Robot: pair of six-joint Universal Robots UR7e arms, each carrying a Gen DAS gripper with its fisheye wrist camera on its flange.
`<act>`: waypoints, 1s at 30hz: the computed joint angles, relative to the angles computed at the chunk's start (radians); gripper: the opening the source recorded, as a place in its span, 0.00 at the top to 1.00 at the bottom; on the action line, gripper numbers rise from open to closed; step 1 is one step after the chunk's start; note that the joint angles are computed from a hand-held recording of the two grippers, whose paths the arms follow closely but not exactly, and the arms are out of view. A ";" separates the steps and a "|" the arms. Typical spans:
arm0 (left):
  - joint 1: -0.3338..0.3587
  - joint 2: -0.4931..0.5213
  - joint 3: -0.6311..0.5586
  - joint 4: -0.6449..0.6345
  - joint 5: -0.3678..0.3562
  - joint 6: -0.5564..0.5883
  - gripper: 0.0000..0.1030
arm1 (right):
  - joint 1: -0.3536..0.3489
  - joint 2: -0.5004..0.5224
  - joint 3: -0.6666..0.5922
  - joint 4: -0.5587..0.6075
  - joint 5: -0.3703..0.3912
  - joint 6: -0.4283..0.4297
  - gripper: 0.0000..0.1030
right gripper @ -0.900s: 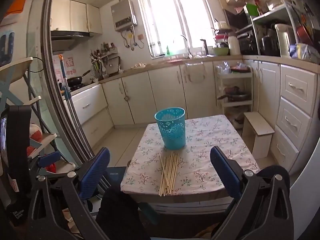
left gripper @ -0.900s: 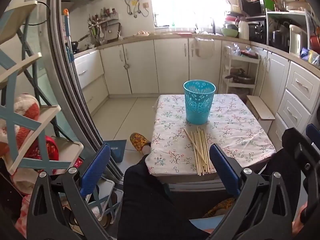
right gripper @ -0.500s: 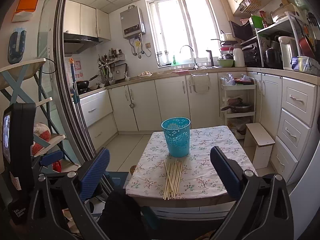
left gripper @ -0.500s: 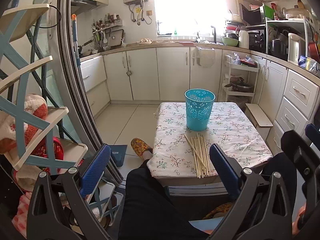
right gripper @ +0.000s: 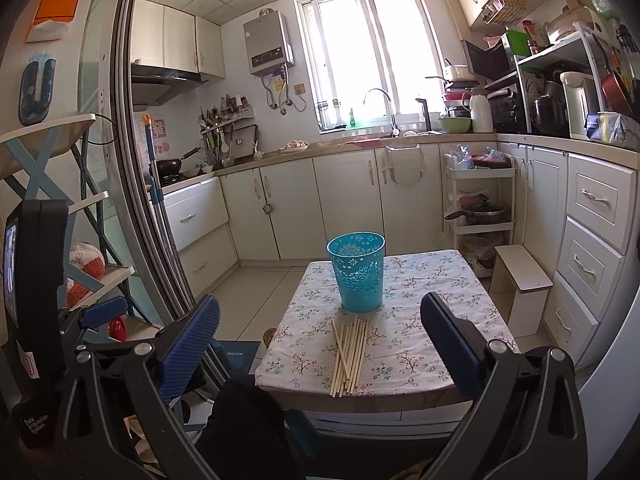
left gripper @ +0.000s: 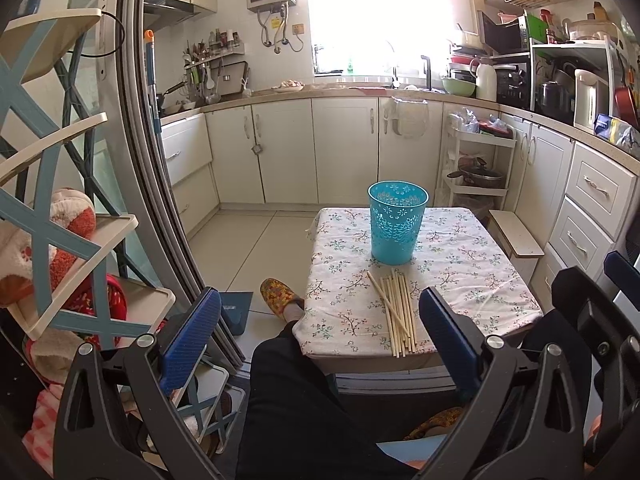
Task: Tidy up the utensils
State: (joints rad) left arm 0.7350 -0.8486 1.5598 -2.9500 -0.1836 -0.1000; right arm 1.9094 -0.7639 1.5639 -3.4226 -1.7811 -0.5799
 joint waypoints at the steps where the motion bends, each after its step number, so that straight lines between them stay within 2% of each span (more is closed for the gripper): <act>1: 0.000 0.000 0.000 0.000 0.000 0.000 0.07 | 0.001 -0.001 0.002 -0.001 0.000 0.000 0.06; 26: 0.002 0.000 0.012 -0.066 -0.016 0.027 0.07 | 0.008 -0.007 0.005 0.024 0.004 0.003 0.06; 30: 0.001 -0.016 0.031 -0.003 -0.014 -0.030 0.07 | 0.010 -0.007 0.004 0.031 0.003 0.003 0.06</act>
